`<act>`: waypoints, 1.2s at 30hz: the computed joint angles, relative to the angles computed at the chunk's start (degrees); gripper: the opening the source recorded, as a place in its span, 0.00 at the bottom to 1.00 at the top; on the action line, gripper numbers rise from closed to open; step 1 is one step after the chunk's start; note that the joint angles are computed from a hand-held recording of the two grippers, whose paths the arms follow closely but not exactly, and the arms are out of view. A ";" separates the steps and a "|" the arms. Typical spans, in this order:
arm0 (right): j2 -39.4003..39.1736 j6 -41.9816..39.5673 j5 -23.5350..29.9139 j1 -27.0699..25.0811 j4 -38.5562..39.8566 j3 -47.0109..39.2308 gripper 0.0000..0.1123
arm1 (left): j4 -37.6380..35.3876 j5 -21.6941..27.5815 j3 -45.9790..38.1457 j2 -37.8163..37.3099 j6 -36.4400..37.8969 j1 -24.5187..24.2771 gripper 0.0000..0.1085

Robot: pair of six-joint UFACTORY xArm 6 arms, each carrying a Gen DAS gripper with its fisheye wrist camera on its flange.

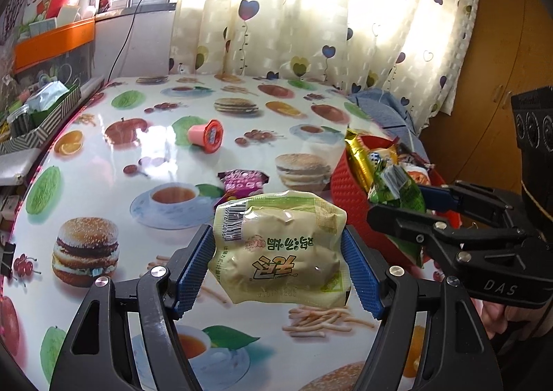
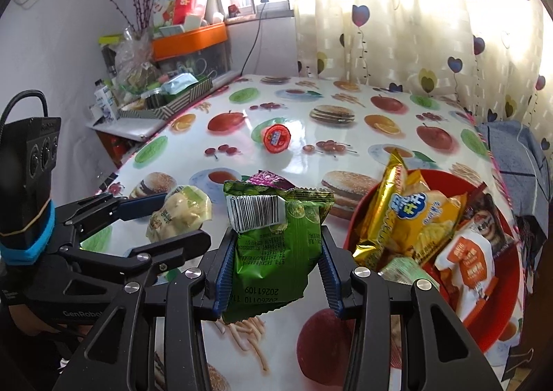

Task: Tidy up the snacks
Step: 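Carry the green bag and cream bread bag over the red basket with both tools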

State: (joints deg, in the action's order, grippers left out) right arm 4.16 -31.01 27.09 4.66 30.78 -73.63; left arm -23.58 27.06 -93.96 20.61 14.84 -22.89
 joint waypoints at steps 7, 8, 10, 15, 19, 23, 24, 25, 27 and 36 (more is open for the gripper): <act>-1.78 -0.65 -0.82 -0.91 1.83 1.72 0.38 | -0.81 0.10 -1.09 0.09 1.31 -0.75 0.68; -1.89 -0.48 -0.88 -1.06 1.74 1.86 0.38 | -0.82 0.12 -1.18 0.12 1.37 -0.80 0.68; -2.09 -0.07 -0.94 -1.24 1.64 2.08 0.38 | -1.07 0.26 -1.53 0.31 1.69 -0.97 0.68; -2.59 -0.02 -1.13 -1.76 1.88 2.68 0.38 | -1.24 0.68 -2.30 0.71 2.01 -1.39 0.68; -2.91 0.21 -1.32 -2.10 1.86 2.98 0.38 | -1.38 1.07 -3.18 1.26 2.22 -1.67 0.68; -3.10 0.22 -1.49 -2.51 2.03 3.23 0.38 | -1.56 1.62 -3.99 1.79 2.56 -1.85 0.68; -3.14 0.31 -1.56 -2.62 2.01 3.31 0.38 | -1.57 1.73 -4.15 1.90 2.66 -1.88 0.68; -3.22 0.42 -1.59 -2.70 1.99 3.43 0.38 | -1.52 1.86 -4.30 2.01 2.68 -1.94 0.68; -3.28 0.63 -1.56 -2.90 1.97 3.57 0.38 | -1.70 2.01 -4.52 2.19 2.94 -2.00 0.68; -3.64 1.18 -1.76 -4.07 2.04 4.05 0.38 | -1.98 3.05 -6.55 3.56 3.38 -2.58 0.68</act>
State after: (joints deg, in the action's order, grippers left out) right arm 0.52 -29.83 25.33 0.60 32.82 -69.58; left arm -25.57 30.10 -100.51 24.17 18.22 -25.47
